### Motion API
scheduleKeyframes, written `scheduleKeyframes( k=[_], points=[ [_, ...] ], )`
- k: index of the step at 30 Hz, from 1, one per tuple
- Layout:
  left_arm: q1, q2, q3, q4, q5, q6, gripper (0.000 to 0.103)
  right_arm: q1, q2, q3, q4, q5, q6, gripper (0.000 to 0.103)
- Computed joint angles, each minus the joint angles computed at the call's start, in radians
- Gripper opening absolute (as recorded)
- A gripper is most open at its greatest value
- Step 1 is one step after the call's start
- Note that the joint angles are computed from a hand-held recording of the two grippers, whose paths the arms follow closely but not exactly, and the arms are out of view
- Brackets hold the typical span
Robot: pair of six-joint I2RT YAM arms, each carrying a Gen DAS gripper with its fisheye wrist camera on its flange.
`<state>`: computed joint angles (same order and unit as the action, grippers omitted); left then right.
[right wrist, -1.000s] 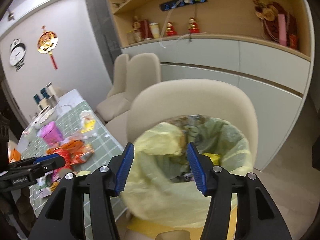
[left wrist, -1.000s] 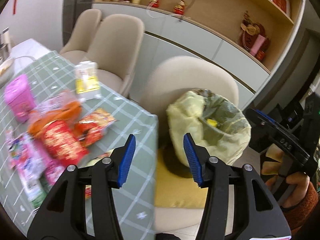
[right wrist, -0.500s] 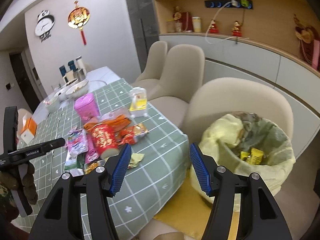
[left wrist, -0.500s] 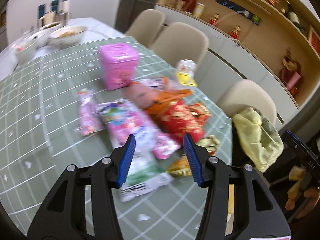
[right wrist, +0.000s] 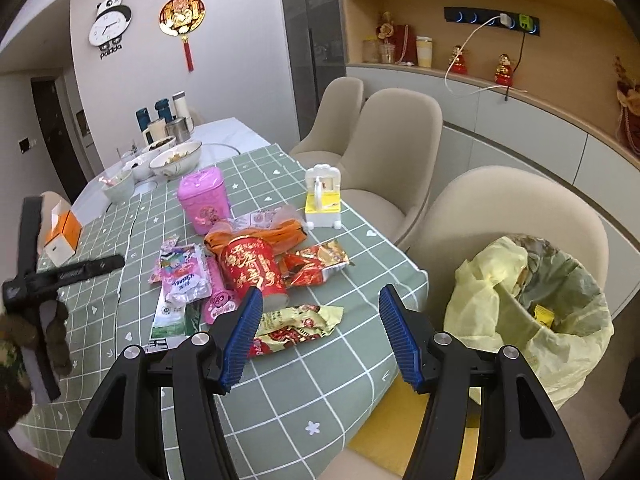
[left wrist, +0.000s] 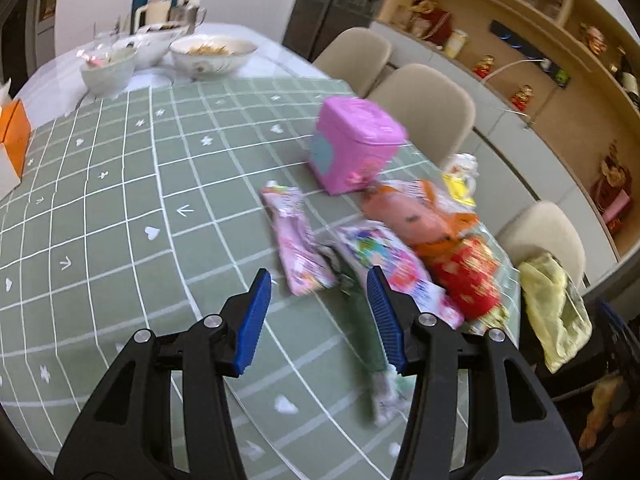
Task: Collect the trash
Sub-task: 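Return both tools to the table and grasp the pink wrapper with the left tool, then hold the pink wrapper in the left tool while the right tool grasps the gold snack bag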
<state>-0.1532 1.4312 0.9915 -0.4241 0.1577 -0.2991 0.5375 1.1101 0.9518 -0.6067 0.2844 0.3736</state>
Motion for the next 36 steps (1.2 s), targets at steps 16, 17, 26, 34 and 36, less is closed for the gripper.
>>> scheduleKeyframes(
  k=[16, 17, 26, 34, 36],
  points=[
    [-0.015, 0.474, 0.386, -0.088, -0.075, 0.087, 0.030, -0.015, 0.081, -0.060, 0.031, -0.002, 0.085, 0.057],
    [-0.018, 0.480, 0.394, -0.099, -0.065, 0.106, 0.025, -0.013, 0.088, -0.064, 0.036, -0.003, 0.098, 0.057],
    [-0.014, 0.244, 0.241, -0.104, 0.055, 0.258, 0.007, 0.028, 0.203, -0.082, 0.107, -0.074, 0.236, 0.057],
    [0.057, 0.132, 0.162, -0.126, 0.038, 0.264, 0.007, -0.033, 0.329, -0.038, 0.186, -0.151, 0.386, 0.057],
    [0.086, 0.129, 0.162, -0.128, 0.057, 0.256, 0.007, -0.052, 0.347, -0.040, 0.191, -0.177, 0.436, 0.057]
  ],
)
